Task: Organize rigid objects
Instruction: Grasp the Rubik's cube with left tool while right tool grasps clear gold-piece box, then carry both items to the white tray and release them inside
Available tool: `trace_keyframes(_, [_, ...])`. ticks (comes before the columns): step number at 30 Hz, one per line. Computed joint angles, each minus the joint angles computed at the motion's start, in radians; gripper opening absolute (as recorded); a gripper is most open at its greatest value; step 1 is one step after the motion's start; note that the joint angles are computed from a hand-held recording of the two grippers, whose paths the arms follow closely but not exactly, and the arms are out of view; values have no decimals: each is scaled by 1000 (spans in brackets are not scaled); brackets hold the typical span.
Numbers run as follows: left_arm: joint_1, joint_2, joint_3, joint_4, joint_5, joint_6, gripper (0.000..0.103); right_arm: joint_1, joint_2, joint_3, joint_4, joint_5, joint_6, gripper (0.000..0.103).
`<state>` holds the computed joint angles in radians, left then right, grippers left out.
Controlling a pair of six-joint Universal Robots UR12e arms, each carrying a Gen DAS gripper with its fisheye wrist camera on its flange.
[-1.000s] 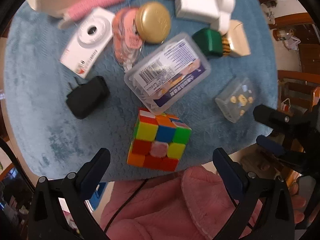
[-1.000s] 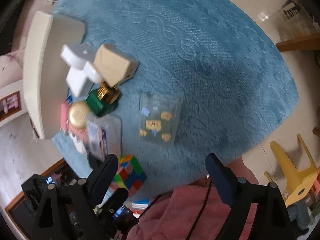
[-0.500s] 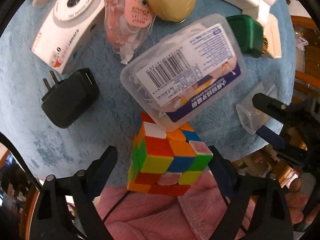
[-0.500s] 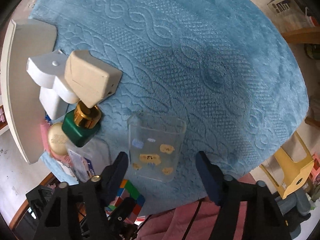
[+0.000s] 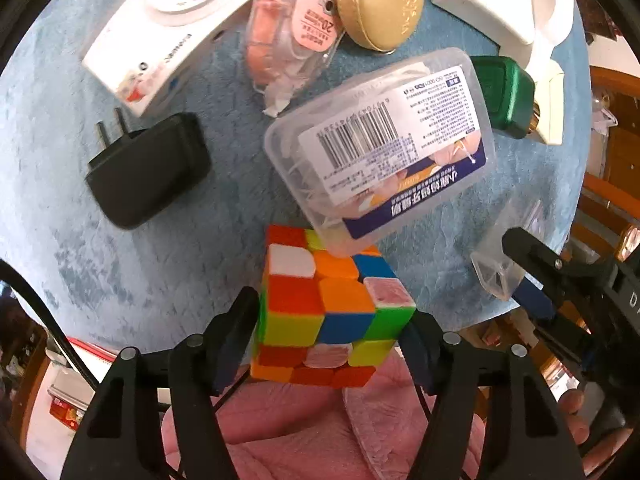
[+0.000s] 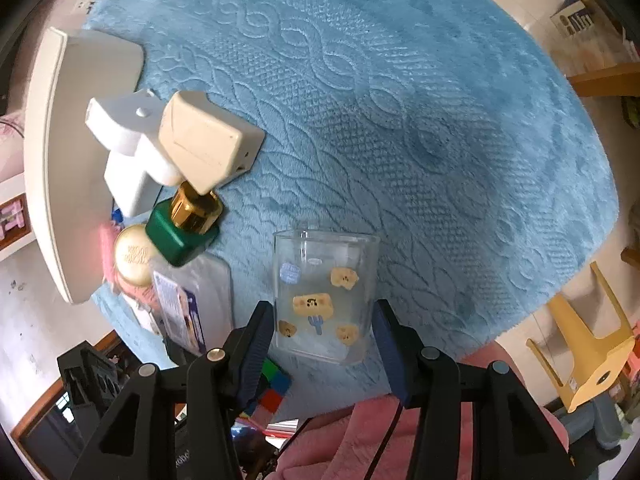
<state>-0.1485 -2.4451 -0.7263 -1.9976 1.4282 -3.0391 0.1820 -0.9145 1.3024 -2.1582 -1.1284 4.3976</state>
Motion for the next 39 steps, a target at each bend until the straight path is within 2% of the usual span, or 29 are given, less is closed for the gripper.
trace_keyframes(7, [25,99,-147,106,-21,-12,66,6,-46,59,-71,-6,-25,51])
trace_keyframes(15, [50,256,-369,263,-49,-41,66,11,-107,124,-138,-33,-104,51])
trace_keyframes(20, [77,346,-472,360,-68,-47,65,25,-144,147,-189,-79,-176,51])
trace_keyframes(28, [114,451,-539,524,-104,-64,65,49,-178,148,-302,-198,-317,51])
trace_keyframes(33, [141,489,-589,703,-132,-66,65,66,-196,153,-407,-279,-405,51])
trace_keyframes(39, [137,476,-607,931,-184,-94,66,85,-195,135,-528,-379,-531,51])
